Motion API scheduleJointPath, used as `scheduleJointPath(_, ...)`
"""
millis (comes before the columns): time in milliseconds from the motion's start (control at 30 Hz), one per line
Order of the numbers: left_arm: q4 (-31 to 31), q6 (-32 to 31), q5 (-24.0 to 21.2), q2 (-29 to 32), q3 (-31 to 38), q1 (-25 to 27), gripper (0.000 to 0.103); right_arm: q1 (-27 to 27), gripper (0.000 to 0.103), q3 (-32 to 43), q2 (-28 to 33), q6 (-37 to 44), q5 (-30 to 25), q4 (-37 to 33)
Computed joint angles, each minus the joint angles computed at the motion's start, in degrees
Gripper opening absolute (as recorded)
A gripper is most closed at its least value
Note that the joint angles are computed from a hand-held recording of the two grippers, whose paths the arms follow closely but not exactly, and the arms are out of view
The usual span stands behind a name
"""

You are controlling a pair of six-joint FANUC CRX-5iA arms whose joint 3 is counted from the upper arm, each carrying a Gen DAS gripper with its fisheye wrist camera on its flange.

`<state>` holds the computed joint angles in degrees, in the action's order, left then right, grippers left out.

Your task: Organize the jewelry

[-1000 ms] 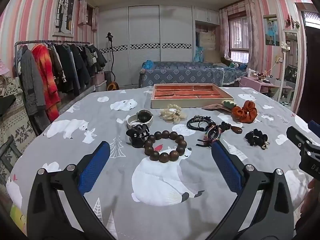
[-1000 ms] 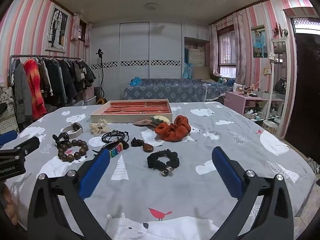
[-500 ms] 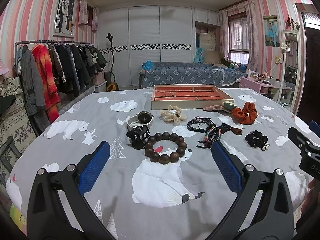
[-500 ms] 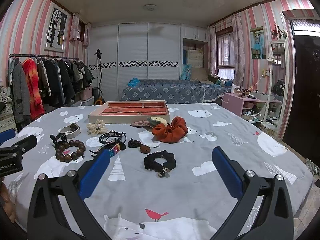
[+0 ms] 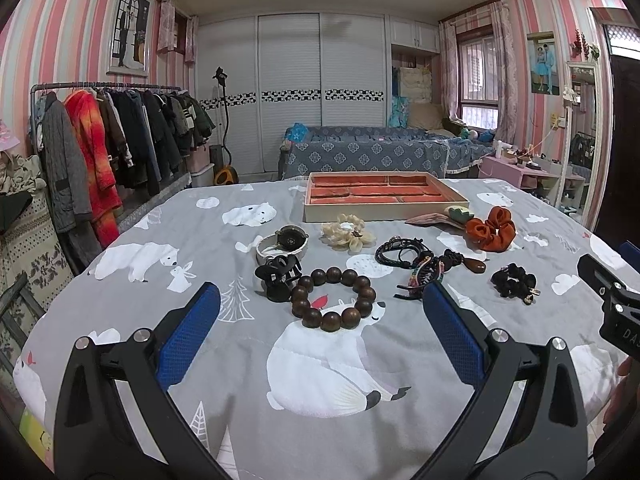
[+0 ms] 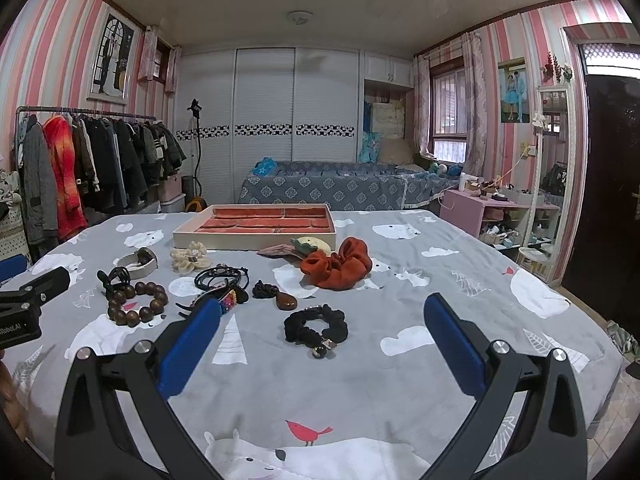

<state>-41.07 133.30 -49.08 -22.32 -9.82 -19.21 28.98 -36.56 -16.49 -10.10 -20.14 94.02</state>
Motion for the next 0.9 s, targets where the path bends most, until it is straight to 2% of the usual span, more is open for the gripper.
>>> scheduleJointPath(900,0.5,-0.8,0.0,-0.2,0.3,0.7,0.098,0.1,0.099,-0.4,-0.3,-0.9,-0.6,1.0)
